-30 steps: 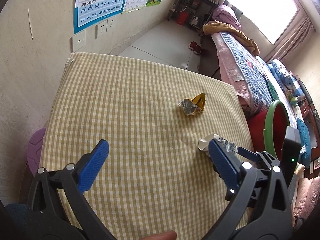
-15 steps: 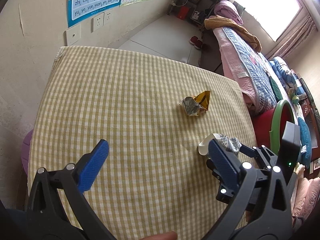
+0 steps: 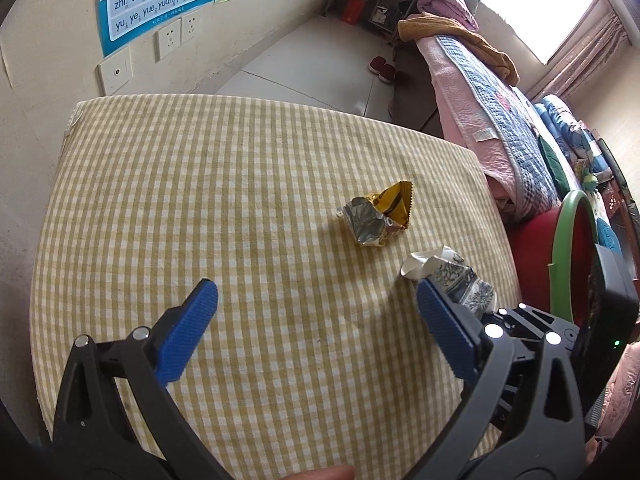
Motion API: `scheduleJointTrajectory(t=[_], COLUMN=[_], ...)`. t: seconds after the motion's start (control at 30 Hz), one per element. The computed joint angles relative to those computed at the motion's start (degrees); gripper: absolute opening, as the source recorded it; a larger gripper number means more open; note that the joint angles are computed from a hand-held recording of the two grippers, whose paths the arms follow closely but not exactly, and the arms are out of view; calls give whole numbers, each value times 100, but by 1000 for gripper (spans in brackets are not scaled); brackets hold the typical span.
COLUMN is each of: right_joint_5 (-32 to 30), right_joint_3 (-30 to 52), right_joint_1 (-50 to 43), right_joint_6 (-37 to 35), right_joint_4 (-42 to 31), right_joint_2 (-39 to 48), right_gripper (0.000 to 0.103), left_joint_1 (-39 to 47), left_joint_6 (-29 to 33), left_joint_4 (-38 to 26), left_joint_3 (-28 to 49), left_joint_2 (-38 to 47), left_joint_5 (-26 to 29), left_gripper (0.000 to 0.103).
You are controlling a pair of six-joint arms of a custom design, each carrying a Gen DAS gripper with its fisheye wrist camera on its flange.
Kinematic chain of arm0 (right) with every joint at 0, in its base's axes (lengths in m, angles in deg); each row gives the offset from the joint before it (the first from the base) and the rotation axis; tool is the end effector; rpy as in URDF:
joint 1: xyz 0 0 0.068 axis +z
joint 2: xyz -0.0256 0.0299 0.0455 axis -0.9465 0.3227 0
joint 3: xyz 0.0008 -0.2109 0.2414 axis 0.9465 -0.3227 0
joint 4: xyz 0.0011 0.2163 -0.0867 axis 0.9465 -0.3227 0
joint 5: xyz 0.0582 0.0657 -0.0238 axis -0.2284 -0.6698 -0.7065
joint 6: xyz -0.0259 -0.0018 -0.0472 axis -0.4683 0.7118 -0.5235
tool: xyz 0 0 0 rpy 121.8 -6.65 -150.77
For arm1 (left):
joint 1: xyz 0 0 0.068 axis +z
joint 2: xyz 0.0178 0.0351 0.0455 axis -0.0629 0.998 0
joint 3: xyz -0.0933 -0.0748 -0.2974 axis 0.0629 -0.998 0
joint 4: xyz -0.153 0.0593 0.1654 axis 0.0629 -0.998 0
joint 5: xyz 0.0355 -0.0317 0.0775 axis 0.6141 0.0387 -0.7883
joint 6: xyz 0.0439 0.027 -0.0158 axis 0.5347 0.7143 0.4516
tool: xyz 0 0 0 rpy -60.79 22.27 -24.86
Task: Collect trash
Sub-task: 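Close the right gripper on the white-black wrapper while the left grasps the small gold wrapper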
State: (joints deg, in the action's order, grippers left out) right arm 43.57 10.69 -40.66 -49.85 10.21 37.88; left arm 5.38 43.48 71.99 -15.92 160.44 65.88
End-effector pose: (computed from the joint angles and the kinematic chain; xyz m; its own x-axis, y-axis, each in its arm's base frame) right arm 0.1771 0.1034 0.1588 -0.8588 -0.2258 -0.4599 -0.3001 0.9492 0.0943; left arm 0.2141 0.0198 0.1730 -0.8979 -0.0358 -0.4387 0.1146 0.9433 -0.3115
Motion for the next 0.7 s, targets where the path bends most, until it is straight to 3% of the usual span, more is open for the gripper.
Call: scheduleJointTrajectory(t=[0.27, 0.7], right_joint_5=[-635, -863], right_joint_3=[-91, 7], right_joint_1=[-782, -1324], right_joint_6=[-218, -365], right_joint_4=[-64, -275], right_joint_2=[-310, -561], right_gripper=[21, 20], left_joint_1=[-609, -1237], left_joint_6=[-339, -529], left_joint_4=[427, 764], left_joint_3=[126, 460], left_joint_2=[475, 1172], left_joint_5=[-185, -494], left_gripper=[97, 97])
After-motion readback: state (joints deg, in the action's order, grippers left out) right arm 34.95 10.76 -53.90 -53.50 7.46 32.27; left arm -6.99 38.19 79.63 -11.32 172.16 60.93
